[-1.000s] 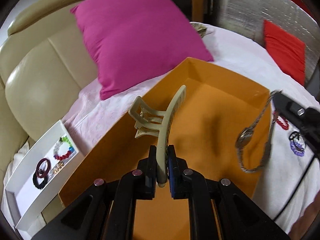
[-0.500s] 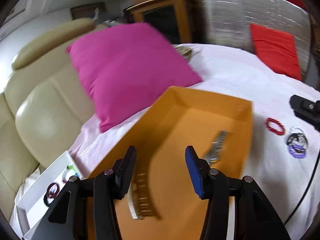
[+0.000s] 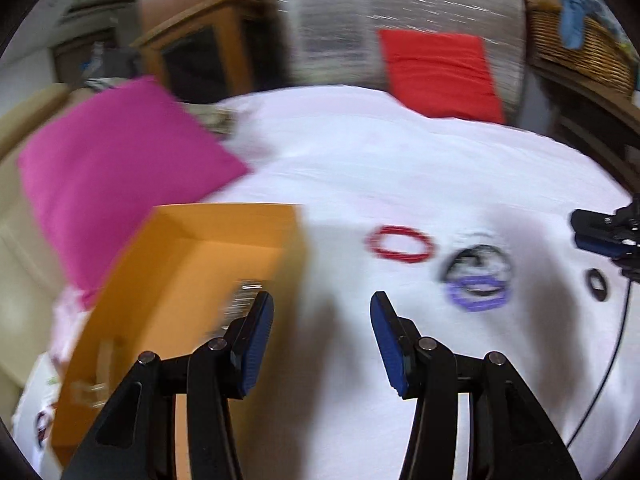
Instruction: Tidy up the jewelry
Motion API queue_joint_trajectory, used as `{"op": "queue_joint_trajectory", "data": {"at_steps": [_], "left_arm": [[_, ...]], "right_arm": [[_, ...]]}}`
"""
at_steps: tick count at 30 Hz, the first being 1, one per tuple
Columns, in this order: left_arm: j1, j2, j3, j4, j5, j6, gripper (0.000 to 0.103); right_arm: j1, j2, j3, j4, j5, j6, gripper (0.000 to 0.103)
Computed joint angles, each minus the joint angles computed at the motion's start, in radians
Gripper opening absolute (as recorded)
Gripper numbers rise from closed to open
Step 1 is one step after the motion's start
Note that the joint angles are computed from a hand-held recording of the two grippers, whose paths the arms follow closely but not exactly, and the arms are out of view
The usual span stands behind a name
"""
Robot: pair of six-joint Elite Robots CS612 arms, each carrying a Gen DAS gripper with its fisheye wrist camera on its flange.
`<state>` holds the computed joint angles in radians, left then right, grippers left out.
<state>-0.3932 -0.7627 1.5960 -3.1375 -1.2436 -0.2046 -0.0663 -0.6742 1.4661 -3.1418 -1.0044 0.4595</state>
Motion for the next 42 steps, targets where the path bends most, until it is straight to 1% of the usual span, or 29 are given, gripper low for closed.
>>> {"op": "queue_joint_trajectory", "data": {"at_steps": [3, 5, 9, 11, 15, 16, 17, 18, 20, 21, 23, 28, 31, 34, 36, 39, 42], "left_arm": [[0.004, 0.030, -0.051, 0.030, -0.100, 0.027, 0.051], [0.008, 0.051, -0.083, 0.028, -0.157, 0.036, 0.051], [0.005, 0.085, -0.134, 0.036, -0.198, 0.055, 0.051], [0.000, 0.096, -0.151, 0.052, -0.196, 0.056, 0.051], [-0.003, 0.116, -0.188, 0.081, -0.213, 0.041, 0.050], [-0.004, 0.120, -0.195, 0.089, -0.212, 0.042, 0.044], [-0.004, 0.125, -0.204, 0.102, -0.215, 0.043, 0.035], [-0.004, 0.130, -0.212, 0.112, -0.225, 0.041, 0.029], [-0.001, 0.137, -0.227, 0.144, -0.248, 0.033, 0.009], [0.000, 0.139, -0.231, 0.157, -0.251, 0.028, 0.009], [0.000, 0.139, -0.231, 0.153, -0.263, 0.024, 0.007], [0.009, 0.122, -0.201, 0.097, -0.293, 0.023, 0.004], [0.020, 0.109, -0.180, 0.067, -0.298, 0.013, 0.004], [0.027, 0.100, -0.167, 0.052, -0.291, 0.013, 0.004], [0.036, 0.092, -0.155, 0.043, -0.306, 0.008, 0.004], [0.044, 0.086, -0.143, 0.037, -0.304, 0.018, 0.004], [0.055, 0.087, -0.143, 0.039, -0.326, 0.012, 0.004]], "right_arm": [[-0.018, 0.000, 0.003, 0.018, 0.004, 0.021, 0.024], [-0.030, -0.004, 0.015, 0.017, 0.002, 0.020, 0.023], [-0.053, -0.012, 0.033, 0.020, 0.001, 0.019, 0.024], [-0.065, -0.015, 0.042, 0.014, 0.001, 0.031, 0.023], [-0.089, -0.021, 0.060, -0.005, 0.001, 0.052, 0.023], [-0.093, -0.022, 0.063, -0.007, 0.000, 0.057, 0.023], [-0.097, -0.023, 0.065, -0.004, 0.001, 0.061, 0.023], [-0.100, -0.023, 0.066, -0.001, 0.001, 0.064, 0.023], [-0.104, -0.023, 0.067, 0.003, 0.001, 0.065, 0.023], [-0.106, -0.023, 0.069, 0.004, 0.001, 0.064, 0.023], [-0.108, -0.024, 0.071, 0.004, 0.006, 0.064, 0.023], [-0.099, -0.015, 0.054, 0.021, 0.055, 0.043, 0.024], [-0.081, -0.003, 0.028, 0.062, 0.104, 0.014, 0.024], [-0.059, 0.014, -0.003, 0.102, 0.137, 0.006, 0.024], [-0.045, 0.029, -0.025, 0.124, 0.158, 0.007, 0.024], [-0.025, 0.051, -0.060, 0.157, 0.164, 0.029, 0.024], [-0.005, 0.067, -0.094, 0.193, 0.119, 0.058, 0.024]]}}
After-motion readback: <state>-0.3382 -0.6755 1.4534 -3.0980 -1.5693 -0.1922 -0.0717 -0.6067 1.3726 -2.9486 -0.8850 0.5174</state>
